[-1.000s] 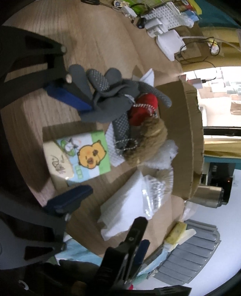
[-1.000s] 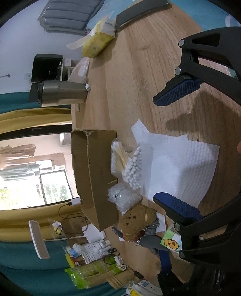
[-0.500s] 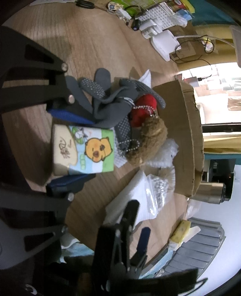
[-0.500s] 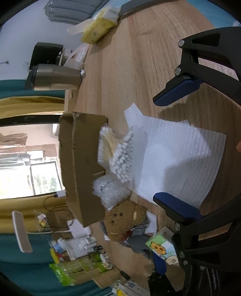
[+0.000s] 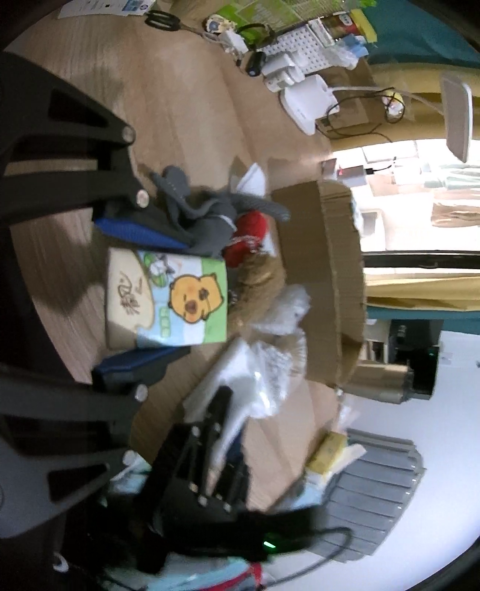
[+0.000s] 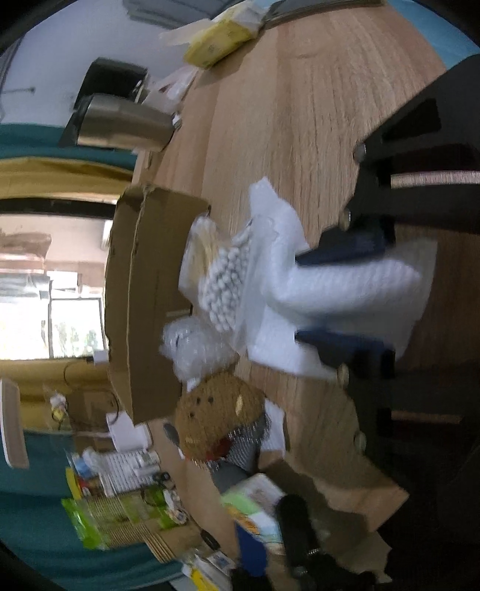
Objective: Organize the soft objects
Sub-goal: 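Lift the tissue pack with the left gripper while the right gripper lifts the white wipe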
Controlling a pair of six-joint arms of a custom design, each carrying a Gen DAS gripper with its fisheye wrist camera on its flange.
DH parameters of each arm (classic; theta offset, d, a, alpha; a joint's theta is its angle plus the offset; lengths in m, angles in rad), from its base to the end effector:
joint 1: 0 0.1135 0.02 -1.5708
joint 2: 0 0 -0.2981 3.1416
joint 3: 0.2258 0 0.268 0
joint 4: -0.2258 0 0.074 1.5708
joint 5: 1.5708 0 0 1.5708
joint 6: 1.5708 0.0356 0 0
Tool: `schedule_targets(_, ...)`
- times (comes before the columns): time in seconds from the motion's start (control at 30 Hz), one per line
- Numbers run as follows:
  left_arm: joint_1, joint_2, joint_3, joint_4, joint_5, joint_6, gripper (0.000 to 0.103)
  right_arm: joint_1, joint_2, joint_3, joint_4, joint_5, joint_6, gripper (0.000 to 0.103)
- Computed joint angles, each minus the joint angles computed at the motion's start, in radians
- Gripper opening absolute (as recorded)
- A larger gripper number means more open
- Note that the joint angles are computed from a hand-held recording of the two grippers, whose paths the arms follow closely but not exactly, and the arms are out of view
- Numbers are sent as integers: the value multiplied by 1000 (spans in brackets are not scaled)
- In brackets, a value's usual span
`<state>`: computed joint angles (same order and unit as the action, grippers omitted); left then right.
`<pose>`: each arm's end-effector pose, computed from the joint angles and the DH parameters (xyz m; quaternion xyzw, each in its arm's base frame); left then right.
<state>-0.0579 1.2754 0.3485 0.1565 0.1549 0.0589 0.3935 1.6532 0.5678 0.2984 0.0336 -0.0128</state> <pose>0.2157 -0.0180 0.1498 0.0837 0.9149 -0.0711 0.3885 0.2746 0.1127 0.1299 -0.1801 0.9063 0.0570 0.3779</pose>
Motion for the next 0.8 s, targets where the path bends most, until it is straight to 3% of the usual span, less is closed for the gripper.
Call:
schedule_targets(0.03, 7, -21, 0, -10, 11, -1, 51, 6, -2, -1, -2, 4, -5, 18)
schedule_targets(0.1, 15, -60, -3, -20, 17, -2, 51, 21, -12, 0, -17, 11, -22, 14)
schedule_targets(0.37, 79, -121, 14, -79, 81, 5, 51, 1, -141, -30, -46, -33, -43, 12)
schedule_targets(0.67, 114, 44, 12, -84, 89, 69, 53, -12, -234, -45, -58, -68, -36, 12)
schedule_targets(0.8, 100, 22, -13, -72, 64, 76, 54, -8, -211, -39, -58, -68, -32, 12)
